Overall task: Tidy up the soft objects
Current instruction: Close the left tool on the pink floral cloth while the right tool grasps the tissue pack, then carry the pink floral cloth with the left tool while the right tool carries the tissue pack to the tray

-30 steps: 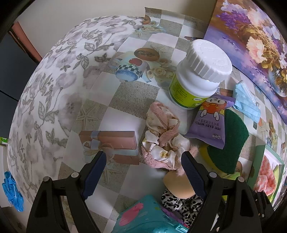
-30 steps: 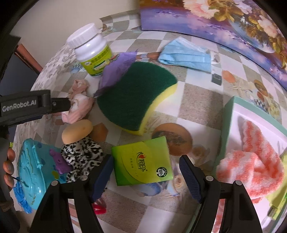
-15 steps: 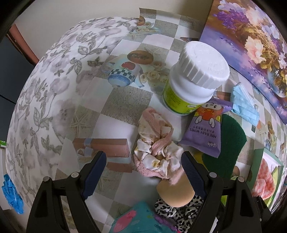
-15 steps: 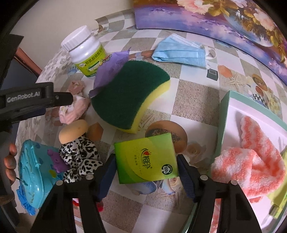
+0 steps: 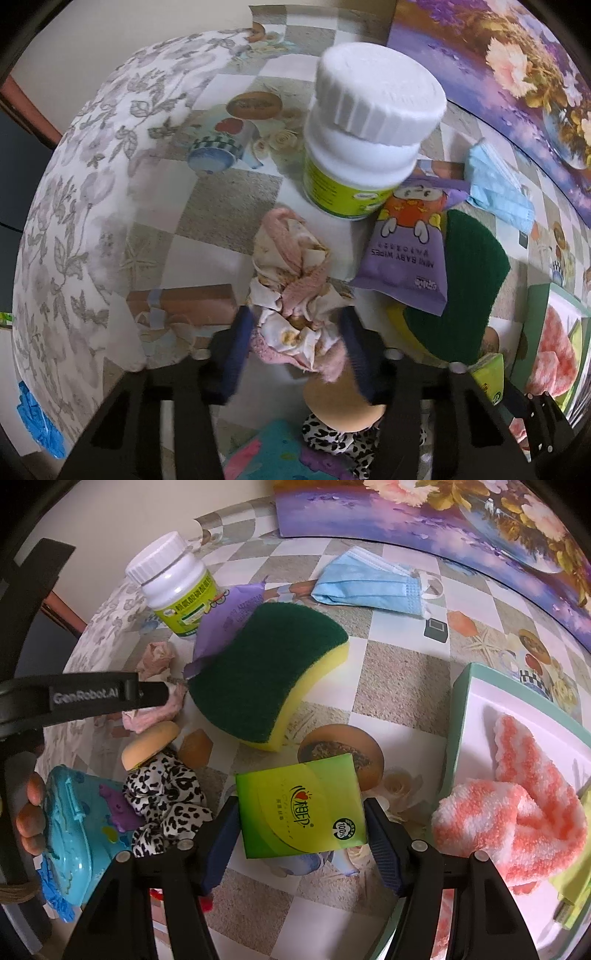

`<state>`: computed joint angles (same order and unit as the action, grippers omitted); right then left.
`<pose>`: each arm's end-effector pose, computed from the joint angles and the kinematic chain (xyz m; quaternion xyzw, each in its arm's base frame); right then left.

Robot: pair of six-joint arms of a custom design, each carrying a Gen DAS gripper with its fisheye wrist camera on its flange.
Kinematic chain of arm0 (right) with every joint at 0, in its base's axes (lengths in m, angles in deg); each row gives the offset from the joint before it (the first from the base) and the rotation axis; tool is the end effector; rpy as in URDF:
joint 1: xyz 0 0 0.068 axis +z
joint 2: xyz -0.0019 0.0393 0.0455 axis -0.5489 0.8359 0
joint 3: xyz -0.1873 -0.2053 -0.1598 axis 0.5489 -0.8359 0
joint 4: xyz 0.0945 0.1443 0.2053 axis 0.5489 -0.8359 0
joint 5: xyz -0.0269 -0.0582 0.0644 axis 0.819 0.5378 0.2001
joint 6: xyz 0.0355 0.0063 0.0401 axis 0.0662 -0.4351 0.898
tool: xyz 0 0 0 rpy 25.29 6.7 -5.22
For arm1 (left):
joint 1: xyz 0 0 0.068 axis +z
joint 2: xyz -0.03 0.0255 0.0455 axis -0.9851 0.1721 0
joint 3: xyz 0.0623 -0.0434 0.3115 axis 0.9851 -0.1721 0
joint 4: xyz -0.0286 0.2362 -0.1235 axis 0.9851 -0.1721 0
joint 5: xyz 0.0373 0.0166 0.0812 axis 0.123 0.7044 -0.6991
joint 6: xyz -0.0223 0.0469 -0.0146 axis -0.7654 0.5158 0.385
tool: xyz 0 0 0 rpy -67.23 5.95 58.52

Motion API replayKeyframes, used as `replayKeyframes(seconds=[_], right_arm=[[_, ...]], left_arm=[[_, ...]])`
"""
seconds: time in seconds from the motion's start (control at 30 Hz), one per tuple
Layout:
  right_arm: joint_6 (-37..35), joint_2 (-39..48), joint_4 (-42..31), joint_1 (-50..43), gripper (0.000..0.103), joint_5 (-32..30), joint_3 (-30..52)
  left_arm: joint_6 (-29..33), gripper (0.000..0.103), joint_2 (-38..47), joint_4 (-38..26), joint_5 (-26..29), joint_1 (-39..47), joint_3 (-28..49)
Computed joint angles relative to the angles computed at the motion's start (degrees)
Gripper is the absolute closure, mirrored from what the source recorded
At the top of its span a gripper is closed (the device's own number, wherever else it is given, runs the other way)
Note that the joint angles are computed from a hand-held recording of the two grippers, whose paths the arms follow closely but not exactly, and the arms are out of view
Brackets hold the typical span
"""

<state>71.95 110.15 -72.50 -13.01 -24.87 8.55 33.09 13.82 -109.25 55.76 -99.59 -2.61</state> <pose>0.1543 0.0579 0.1205 0.0779 0.9853 0.0740 0.1329 0.2509 -0.0877 0.1328 0.0838 0.9926 -0.0079 0.0877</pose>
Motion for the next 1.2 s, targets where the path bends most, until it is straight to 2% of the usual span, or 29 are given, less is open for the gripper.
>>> replayKeyframes(seconds=[0.1,0.27,0.87,0.93,1.07,1.2], right_arm=[[0.17,-1.61,-1.44,0.12,0.035,0.05,0.26],[-0.38,-4.96,-4.40,-0.66,0.035,-0.17,0.59],[-0.14,-27.85,-27.32,-3.14,0.035,2.68,4.78],[-1.78,-27.89,-27.43,-5.66,0.035,2.16,4.94],[-5.55,-32.71,-32.86,-12.08,0.035,0.66,6.28],[-15.11,-38.26,-40.06,-26.17,0.034,-1.54,8.56]], left_arm=[[-0.24,0.077,-0.09,0.77,0.32,-0.36,-0.27],[-1.92,0.086,-1.44,1.10,0.69,-1.75,-0.89],[-2.31,0.087,-21.52,-9.12,-1.45,-3.08,0.89],[-2.62,0.087,-22.78,-9.84,-2.05,-4.22,1.10],[-4.09,0.087,-25.62,-11.83,-2.86,-7.59,1.87],[-6.87,0.087,-28.56,-13.98,-4.41,-13.06,2.56]])
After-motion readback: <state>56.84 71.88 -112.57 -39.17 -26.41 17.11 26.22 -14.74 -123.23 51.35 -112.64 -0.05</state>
